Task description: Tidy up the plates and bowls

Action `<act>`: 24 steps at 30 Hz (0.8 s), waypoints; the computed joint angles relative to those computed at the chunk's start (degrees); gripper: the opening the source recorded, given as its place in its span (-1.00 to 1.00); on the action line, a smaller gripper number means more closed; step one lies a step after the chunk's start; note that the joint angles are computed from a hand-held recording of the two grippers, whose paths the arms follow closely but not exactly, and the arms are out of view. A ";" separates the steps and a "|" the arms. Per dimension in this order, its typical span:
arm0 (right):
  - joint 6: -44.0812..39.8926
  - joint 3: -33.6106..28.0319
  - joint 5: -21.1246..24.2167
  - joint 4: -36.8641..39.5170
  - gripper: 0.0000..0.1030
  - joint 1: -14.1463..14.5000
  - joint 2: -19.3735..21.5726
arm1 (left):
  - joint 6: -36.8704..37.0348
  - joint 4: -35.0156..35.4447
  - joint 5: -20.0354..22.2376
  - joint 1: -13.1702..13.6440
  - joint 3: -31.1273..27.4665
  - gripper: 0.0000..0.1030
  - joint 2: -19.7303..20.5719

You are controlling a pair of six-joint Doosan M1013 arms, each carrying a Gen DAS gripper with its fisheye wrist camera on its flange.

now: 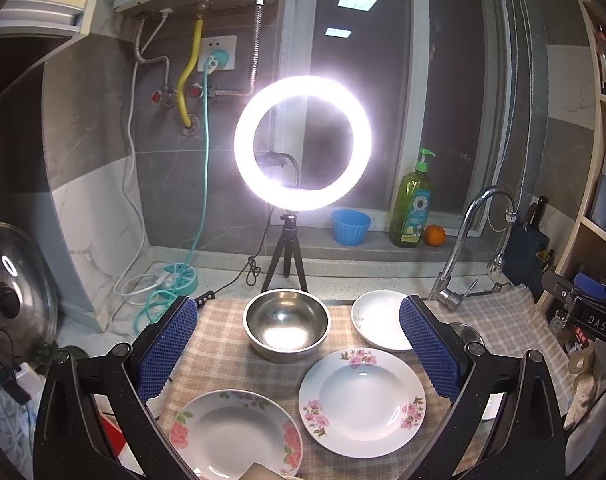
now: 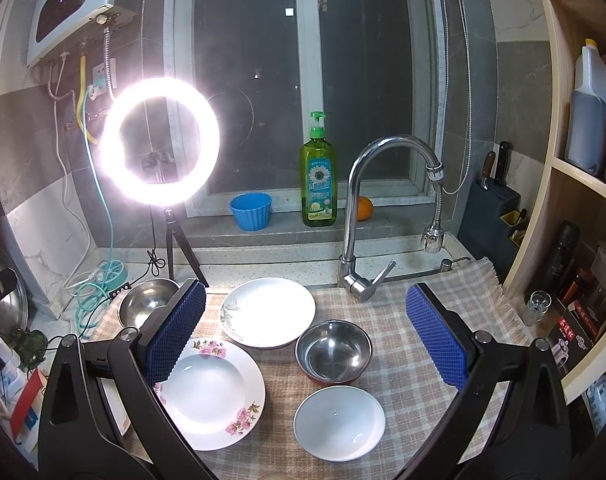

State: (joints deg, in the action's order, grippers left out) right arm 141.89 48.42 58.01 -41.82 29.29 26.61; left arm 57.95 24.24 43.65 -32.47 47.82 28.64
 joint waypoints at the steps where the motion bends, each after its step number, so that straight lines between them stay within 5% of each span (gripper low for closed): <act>1: 0.15 0.15 -0.05 -0.18 0.98 0.02 -0.05 | 0.03 -0.04 0.05 0.00 -0.08 0.96 0.04; 24: 0.19 0.56 -0.12 0.77 0.98 -0.05 0.01 | 0.36 -0.51 0.35 -0.07 -0.43 0.96 0.35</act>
State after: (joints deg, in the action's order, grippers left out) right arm 142.07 48.98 57.89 -41.05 29.24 26.62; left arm 58.31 23.73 44.01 -32.54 47.38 28.99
